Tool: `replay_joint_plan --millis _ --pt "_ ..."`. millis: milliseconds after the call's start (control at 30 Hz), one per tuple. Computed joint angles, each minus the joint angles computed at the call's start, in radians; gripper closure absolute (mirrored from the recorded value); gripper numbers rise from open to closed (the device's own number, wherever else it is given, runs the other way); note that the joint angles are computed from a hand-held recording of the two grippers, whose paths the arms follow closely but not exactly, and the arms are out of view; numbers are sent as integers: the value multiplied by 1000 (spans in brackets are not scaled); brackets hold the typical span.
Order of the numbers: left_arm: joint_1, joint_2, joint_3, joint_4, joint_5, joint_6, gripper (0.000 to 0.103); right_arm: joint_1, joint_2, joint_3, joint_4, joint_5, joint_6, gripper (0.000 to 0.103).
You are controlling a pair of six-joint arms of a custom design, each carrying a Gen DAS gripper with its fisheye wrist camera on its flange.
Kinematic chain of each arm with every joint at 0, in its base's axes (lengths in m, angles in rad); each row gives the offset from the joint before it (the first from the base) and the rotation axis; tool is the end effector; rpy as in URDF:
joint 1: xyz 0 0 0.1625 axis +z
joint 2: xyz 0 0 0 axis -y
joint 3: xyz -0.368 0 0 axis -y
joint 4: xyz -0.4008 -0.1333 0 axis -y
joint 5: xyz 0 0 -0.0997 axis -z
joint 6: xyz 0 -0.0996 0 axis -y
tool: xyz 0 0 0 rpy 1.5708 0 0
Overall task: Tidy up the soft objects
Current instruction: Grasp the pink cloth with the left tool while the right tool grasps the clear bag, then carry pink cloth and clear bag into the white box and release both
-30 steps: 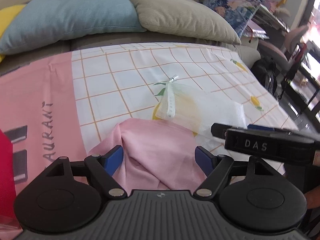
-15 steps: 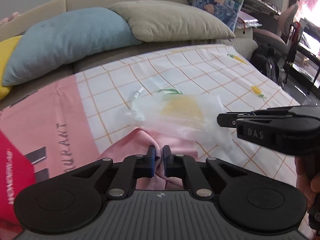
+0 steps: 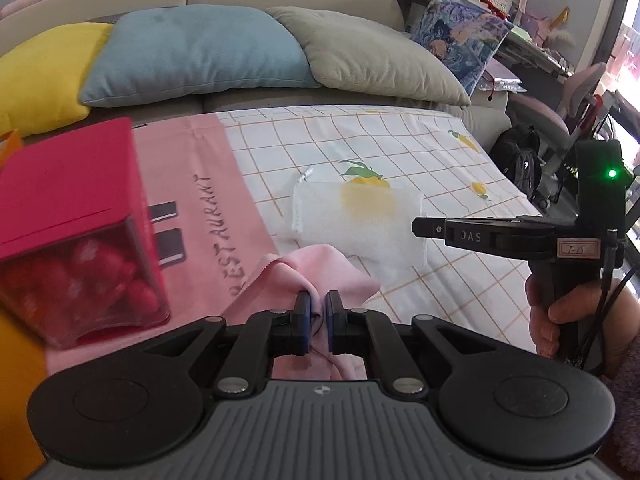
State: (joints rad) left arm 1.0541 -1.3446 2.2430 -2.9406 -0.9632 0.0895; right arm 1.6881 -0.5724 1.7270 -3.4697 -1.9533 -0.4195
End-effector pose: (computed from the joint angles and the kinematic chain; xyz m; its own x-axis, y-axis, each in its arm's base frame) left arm -0.0610 -0.4923 0.1800 -0.7992 0.2487 -0.5472 0.5136 0.7554 -0.4069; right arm 0.1665 -0.5919 -0.0052 -0.8334 -0.1674 0.5267 -0.4659 0.7252 -0.5069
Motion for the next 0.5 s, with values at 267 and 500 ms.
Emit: replay_joint_plan --millis 267,500 --pt "-49 -169 97 32 31 -29 95 74 -36 90 -54 -59 36 103" --pt "-83 -293 151 -14 46 -34 95 182 -75 193 -152 -66 52 103"
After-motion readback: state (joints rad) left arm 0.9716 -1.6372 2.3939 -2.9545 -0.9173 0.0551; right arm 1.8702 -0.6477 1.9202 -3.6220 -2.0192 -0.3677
